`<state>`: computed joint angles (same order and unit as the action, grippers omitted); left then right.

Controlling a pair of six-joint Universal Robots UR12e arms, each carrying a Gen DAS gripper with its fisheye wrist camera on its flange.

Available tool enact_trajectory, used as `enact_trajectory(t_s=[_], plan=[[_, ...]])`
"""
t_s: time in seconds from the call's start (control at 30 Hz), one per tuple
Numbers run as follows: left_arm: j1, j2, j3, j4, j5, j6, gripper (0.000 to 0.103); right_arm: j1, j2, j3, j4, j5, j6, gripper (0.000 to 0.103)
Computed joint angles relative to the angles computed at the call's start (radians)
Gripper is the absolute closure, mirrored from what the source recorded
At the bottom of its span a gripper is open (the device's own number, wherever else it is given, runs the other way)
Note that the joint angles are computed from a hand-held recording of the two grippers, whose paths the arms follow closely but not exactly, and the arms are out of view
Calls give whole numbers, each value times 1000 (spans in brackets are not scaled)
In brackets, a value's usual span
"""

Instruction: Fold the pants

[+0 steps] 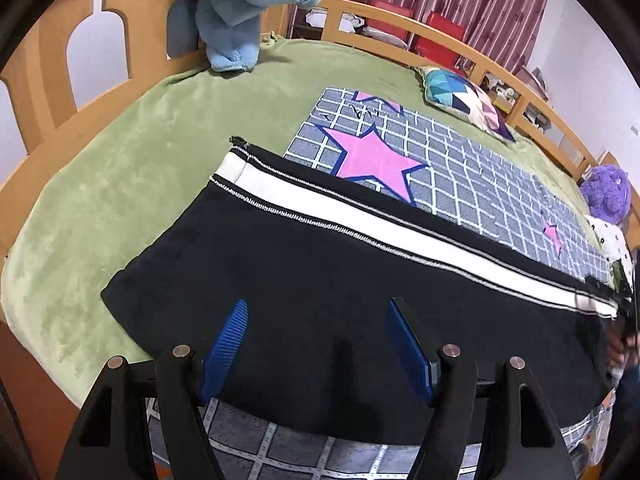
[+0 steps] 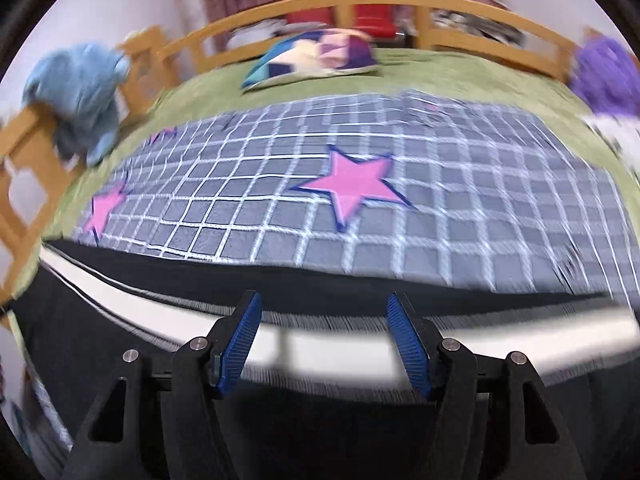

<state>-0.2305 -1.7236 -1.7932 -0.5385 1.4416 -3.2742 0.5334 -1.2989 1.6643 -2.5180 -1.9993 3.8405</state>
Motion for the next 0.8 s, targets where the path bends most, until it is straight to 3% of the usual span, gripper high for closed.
enact_trajectory(t_s=[0.07,0.17,0.37,0.43,0.47,0.5,0.6,0.73,0.8], plan=[[-3,-9,2,3,15,14,33,-19,22,-21,3,43,-25,39],[-2,-18,0,4,13,18,33,-63,33,-35,49,204,-50,38],[14,-27,1,7,-32,-4,33,-49,45,-73,138,212,-186,35],[15,-29,8,8,-29,8,33,-41,57,-90,191,178,-215,53],[14,-28,12,8,-20,18,33,-35,63,-101,225,161,-252,87],[14,-27,14,11,-12,25,33,-34,61,-99,224,168,-276,95],[17,-23,22,27,10,57,33,-16,59,-106,201,105,-282,99],[19,-33,45,34,36,82,33,-22,37,-73,49,84,-201,98],[20,-48,65,36,48,83,33,-21,61,-97,101,61,-182,98]])
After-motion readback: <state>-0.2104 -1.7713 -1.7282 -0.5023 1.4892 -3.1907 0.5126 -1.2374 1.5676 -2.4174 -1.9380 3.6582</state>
